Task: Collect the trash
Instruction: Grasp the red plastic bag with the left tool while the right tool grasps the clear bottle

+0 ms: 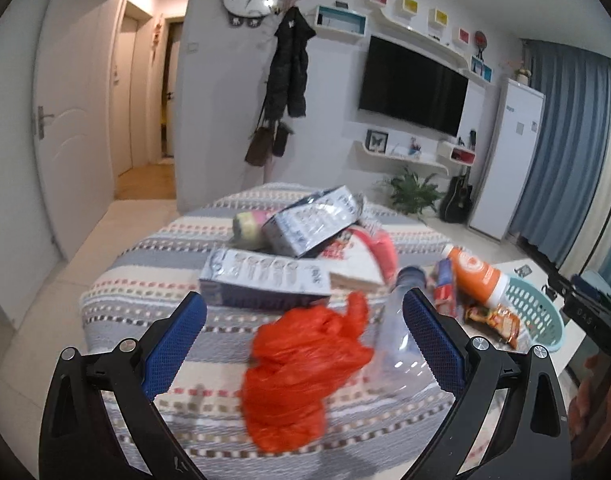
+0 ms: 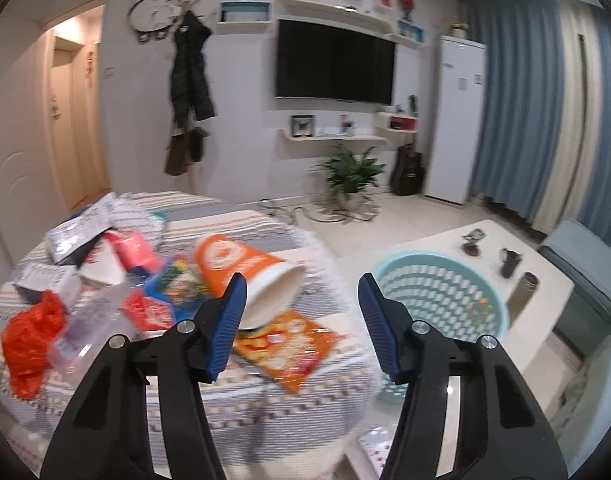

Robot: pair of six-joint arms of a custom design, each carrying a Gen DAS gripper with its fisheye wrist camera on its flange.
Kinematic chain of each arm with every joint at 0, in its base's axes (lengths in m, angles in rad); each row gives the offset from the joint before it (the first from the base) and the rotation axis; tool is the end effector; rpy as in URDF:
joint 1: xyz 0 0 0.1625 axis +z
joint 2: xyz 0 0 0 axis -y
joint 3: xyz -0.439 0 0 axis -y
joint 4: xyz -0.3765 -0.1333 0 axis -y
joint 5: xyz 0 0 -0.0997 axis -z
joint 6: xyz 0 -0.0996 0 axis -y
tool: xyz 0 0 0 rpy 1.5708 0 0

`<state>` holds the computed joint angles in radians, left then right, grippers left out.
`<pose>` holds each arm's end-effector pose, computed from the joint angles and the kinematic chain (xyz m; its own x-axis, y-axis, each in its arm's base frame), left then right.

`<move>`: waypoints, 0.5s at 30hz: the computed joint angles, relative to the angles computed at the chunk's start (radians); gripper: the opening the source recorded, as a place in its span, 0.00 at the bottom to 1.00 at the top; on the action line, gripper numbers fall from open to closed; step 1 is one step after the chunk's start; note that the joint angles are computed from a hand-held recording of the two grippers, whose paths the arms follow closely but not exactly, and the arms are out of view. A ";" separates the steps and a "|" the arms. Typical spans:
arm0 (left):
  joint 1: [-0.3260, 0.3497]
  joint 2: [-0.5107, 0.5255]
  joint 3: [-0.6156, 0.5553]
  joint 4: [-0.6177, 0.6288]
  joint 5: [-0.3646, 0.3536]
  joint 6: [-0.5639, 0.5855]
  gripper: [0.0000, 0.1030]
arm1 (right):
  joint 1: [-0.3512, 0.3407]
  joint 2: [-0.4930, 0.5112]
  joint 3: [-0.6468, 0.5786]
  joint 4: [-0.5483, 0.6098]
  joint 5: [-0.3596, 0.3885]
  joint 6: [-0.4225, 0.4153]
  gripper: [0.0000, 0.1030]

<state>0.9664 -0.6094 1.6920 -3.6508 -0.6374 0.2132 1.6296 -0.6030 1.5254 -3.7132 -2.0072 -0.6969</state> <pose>-0.1884 -0.6482 0.1329 -0.7883 -0.1180 -0.6038 0.4861 0.4823 -0.7288 0.1327 -0.7014 0.1740 -0.6987 0.0428 0.7141 -0.6111 0.4832 -0.6269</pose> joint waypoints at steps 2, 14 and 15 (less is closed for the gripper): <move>0.017 -0.020 0.010 0.071 -0.014 -0.040 0.93 | 0.011 0.008 0.000 0.022 0.013 -0.002 0.53; 0.087 -0.024 0.005 0.317 -0.063 -0.170 0.86 | 0.060 0.034 0.008 0.260 0.080 0.075 0.53; 0.092 -0.027 0.004 0.335 -0.076 -0.180 0.85 | 0.062 0.038 0.004 0.283 0.087 0.083 0.56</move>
<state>1.0585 -0.6363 1.6959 -3.3161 -0.7136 0.0335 1.6917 -0.5655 1.5294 -3.4304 -1.9202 -0.6142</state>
